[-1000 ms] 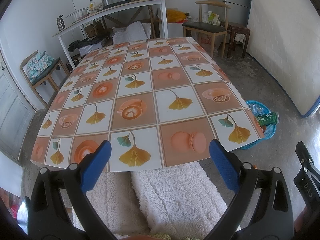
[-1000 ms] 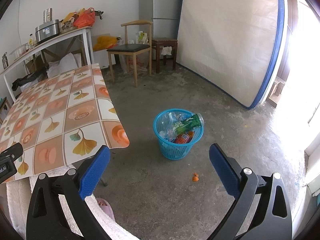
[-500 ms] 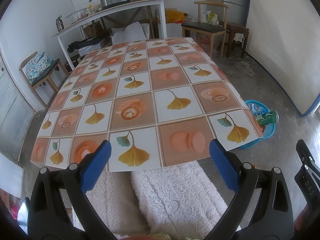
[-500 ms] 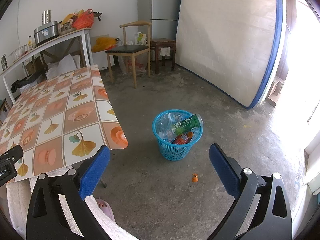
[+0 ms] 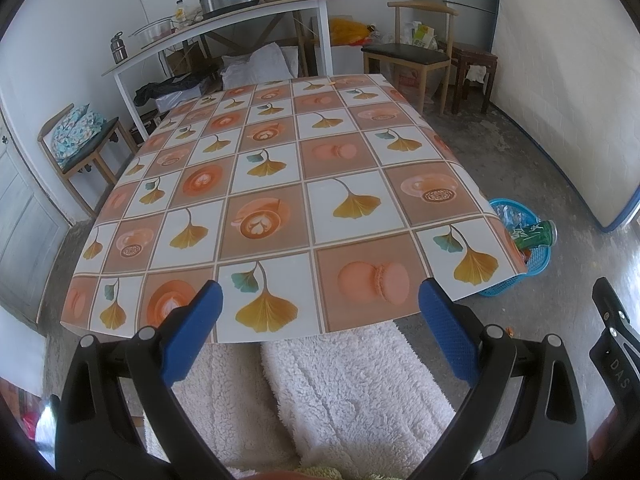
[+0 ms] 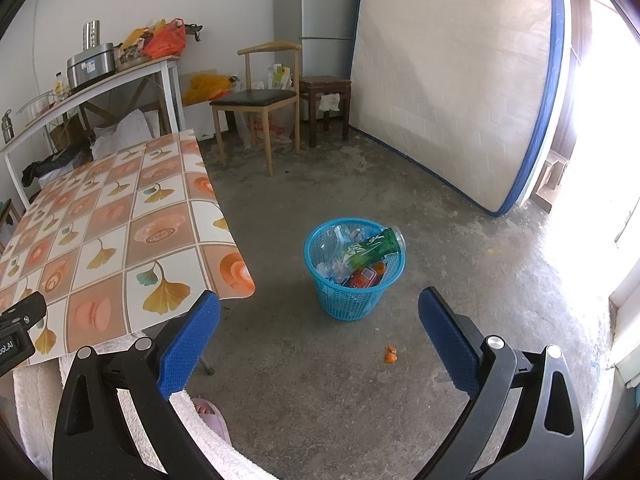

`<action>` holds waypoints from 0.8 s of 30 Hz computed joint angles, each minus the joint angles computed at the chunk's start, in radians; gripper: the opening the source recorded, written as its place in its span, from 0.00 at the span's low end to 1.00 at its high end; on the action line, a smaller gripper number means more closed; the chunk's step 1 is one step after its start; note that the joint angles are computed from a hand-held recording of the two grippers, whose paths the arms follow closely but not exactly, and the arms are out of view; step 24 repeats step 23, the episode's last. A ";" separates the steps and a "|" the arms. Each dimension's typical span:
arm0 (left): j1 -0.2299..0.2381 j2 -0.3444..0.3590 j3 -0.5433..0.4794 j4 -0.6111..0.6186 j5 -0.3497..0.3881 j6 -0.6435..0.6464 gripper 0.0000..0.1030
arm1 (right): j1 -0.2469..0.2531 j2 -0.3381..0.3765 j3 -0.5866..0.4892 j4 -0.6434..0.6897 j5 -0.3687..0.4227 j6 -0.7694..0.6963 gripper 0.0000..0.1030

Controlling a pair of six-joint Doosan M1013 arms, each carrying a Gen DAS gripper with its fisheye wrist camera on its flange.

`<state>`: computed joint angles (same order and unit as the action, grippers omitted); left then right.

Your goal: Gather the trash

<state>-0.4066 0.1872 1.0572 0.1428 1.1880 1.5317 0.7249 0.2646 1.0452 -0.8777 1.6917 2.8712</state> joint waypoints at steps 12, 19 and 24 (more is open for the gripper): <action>-0.001 -0.001 0.001 0.002 0.000 -0.001 0.92 | -0.001 -0.002 0.002 0.000 0.001 0.003 0.94; -0.002 0.000 0.000 0.001 0.001 0.000 0.92 | -0.001 -0.003 0.003 0.000 0.000 0.004 0.94; -0.002 -0.001 0.001 0.001 0.000 0.000 0.92 | 0.000 -0.005 0.005 -0.002 0.002 0.008 0.94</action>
